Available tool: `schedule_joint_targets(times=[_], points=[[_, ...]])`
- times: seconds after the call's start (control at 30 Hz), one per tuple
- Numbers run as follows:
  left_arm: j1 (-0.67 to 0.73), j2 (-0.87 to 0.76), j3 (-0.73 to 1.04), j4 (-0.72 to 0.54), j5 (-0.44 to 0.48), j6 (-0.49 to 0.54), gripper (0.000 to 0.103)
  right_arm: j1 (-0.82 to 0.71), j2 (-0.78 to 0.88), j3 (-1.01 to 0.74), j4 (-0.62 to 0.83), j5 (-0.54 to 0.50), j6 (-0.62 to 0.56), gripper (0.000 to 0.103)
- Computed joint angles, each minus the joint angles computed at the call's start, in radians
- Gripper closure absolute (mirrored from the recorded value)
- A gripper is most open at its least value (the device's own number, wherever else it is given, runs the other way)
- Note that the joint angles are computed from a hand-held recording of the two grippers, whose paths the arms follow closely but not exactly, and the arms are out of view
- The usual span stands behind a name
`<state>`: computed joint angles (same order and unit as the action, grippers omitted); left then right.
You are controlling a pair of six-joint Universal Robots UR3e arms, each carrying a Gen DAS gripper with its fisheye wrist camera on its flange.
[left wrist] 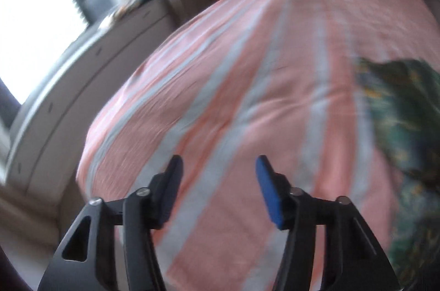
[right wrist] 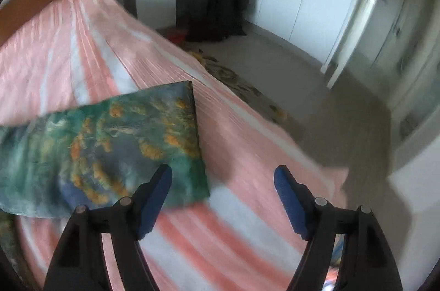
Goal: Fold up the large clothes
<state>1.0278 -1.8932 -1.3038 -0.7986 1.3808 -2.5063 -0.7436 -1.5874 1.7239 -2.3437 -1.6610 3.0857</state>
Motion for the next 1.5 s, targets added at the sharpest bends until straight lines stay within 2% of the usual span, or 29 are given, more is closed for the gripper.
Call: schedule_joint_targets(times=[0.1,0.17,0.23,0.3,0.33,0.43,0.5,0.53,0.57,0.6,0.73,0.83,0.9,1.0,1.03,1.1,1.13,1.17,1.2,1.27,1.37,1.5], points=[[-0.130,0.169,-0.139,-0.009,-0.104,0.107,0.026,0.028,-0.180,0.141,-0.028,0.114,-0.048,0.026],[-0.258,0.248,-0.200,-0.046,-0.149,0.146,0.010,0.101,-0.285,0.196,-0.001,0.202,-0.073,0.025],[-0.398,0.253,-0.216,-0.073,-0.145,0.152,0.008,0.204,-0.349,0.246,-0.003,0.249,-0.043,0.022],[-0.557,0.205,-0.228,-0.040,-0.081,0.143,0.006,0.327,-0.397,0.277,0.000,0.281,-0.006,0.021],[-0.634,0.151,-0.232,0.024,-0.020,0.129,0.003,0.373,-0.419,0.297,0.000,0.287,0.010,0.021],[-0.854,-0.078,-0.188,0.204,0.263,0.084,0.002,0.542,-0.453,0.366,-0.038,0.275,0.106,0.021],[-0.897,-0.178,-0.151,0.260,0.371,0.074,0.010,0.660,-0.439,0.400,-0.097,0.264,0.174,0.021],[-0.886,-0.183,-0.164,0.283,0.355,0.058,0.033,0.675,-0.452,0.414,-0.105,0.267,0.177,0.021],[-0.858,-0.166,-0.161,0.248,0.302,0.031,0.071,0.729,-0.437,0.410,-0.132,0.238,0.203,0.021],[-0.823,-0.132,-0.160,0.195,0.267,0.000,0.091,0.751,-0.459,0.415,-0.130,0.226,0.207,0.021],[-0.600,0.004,-0.140,0.093,0.079,-0.050,0.093,0.832,-0.505,0.390,-0.116,0.163,0.226,0.021],[-0.425,0.010,-0.040,0.025,-0.015,-0.086,0.093,0.920,-0.457,0.292,-0.060,0.045,0.245,0.021],[-0.320,-0.041,0.066,0.011,-0.020,-0.112,0.093,0.943,-0.414,0.223,-0.011,0.002,0.278,0.021],[-0.192,-0.168,0.243,0.003,0.054,-0.161,0.093,1.014,-0.344,0.137,0.042,-0.113,0.332,0.021],[-0.168,-0.216,0.292,0.011,0.092,-0.173,0.090,1.033,-0.328,0.121,0.050,-0.147,0.341,0.021],[-0.122,-0.338,0.429,-0.029,0.175,-0.199,0.075,1.083,-0.275,0.077,0.077,-0.237,0.361,0.021],[-0.105,-0.403,0.514,-0.079,0.218,-0.215,0.058,1.093,-0.263,0.065,0.087,-0.256,0.363,0.021],[-0.092,-0.454,0.557,-0.088,0.261,-0.234,0.046,1.104,-0.250,0.052,0.098,-0.273,0.365,0.021],[-0.080,-0.475,0.558,-0.072,0.281,-0.246,0.043,1.119,-0.230,0.032,0.117,-0.301,0.372,0.021],[-0.043,-0.444,0.464,-0.017,0.270,-0.271,0.034,1.140,-0.213,0.005,0.150,-0.337,0.383,0.021],[0.002,-0.342,0.259,0.077,0.184,-0.281,0.019,1.181,-0.184,-0.045,0.214,-0.412,0.405,0.015],[0.010,-0.165,-0.056,0.256,0.075,-0.222,0.010,1.214,-0.165,-0.086,0.254,-0.480,0.411,0.014]])
